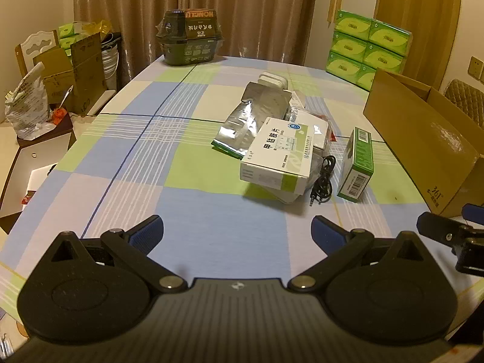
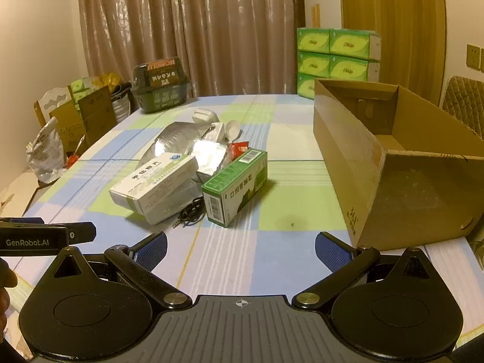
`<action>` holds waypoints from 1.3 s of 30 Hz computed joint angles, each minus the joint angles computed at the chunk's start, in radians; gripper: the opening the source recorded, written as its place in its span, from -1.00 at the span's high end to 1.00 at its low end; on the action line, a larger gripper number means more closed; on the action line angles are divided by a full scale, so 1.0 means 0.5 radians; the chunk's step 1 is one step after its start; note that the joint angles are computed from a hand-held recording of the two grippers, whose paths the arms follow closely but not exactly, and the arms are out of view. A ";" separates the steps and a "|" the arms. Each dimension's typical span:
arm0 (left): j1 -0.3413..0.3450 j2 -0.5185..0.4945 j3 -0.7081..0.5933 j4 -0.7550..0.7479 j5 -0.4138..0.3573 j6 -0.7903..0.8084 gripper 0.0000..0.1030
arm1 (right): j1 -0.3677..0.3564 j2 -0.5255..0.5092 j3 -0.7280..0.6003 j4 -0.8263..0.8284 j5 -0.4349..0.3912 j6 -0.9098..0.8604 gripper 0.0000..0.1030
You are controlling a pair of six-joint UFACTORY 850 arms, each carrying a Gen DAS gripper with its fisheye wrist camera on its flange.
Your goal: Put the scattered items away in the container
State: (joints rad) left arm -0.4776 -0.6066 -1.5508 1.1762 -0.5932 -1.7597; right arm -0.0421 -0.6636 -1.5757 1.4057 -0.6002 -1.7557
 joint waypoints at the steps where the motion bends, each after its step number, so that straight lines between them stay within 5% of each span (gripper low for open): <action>1: 0.001 0.000 -0.001 -0.004 0.002 0.006 -0.98 | 0.001 0.001 0.002 0.003 0.002 -0.006 -0.97; 39: -0.001 0.007 0.022 -0.002 0.030 -0.013 -0.98 | 0.008 0.003 0.010 -0.004 0.034 -0.029 -0.97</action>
